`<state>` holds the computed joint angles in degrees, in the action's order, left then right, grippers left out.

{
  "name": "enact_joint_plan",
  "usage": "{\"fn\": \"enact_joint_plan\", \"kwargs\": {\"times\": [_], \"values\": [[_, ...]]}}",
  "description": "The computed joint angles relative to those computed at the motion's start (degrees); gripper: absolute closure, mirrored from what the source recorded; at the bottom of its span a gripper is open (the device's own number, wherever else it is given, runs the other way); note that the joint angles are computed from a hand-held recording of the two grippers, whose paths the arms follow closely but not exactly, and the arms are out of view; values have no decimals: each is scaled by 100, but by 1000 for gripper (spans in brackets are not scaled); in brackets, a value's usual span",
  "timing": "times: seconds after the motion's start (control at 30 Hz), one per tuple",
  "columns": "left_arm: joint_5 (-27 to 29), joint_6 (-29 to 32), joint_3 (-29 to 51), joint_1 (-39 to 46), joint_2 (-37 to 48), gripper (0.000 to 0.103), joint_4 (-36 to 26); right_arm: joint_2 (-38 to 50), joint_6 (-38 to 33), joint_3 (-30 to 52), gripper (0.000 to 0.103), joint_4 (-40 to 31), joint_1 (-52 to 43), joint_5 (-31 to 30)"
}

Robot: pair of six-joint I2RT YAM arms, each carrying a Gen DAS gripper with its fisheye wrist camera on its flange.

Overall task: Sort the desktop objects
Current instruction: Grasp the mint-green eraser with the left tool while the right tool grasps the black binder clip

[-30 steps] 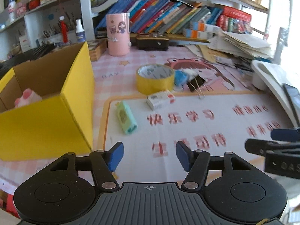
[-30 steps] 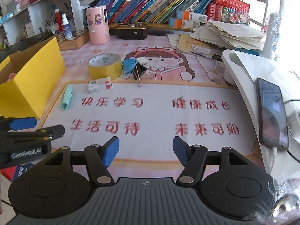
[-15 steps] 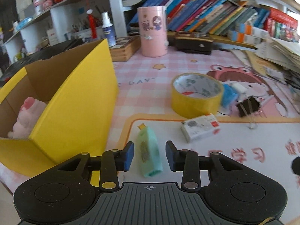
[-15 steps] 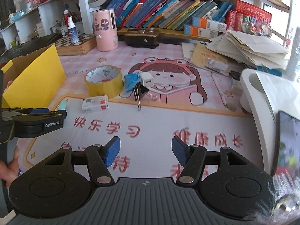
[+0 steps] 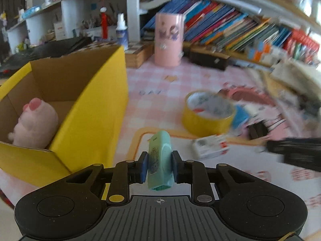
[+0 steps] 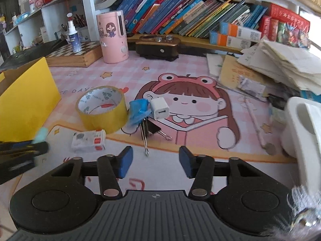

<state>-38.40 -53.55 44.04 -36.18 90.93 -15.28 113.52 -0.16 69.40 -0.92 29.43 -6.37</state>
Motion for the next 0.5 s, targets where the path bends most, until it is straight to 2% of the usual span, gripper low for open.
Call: {"fn": "enact_joint_plan", "kwargs": {"times": [0.03, 0.17, 0.23, 0.5], "values": [[45, 0, -67, -31, -164, 80, 26, 140, 37, 164, 65, -70, -8, -72], [295, 75, -299, -142, -687, 80, 105, 566, 376, 629, 66, -128, 2, -219], [186, 111, -256, -264, -740, 80, -95, 725, 677, 816, 66, -164, 3, -275], [94, 76, -293, -401, -1009, 80, -547, 1121, 2502, 1258, 64, -198, -194, -796]]}}
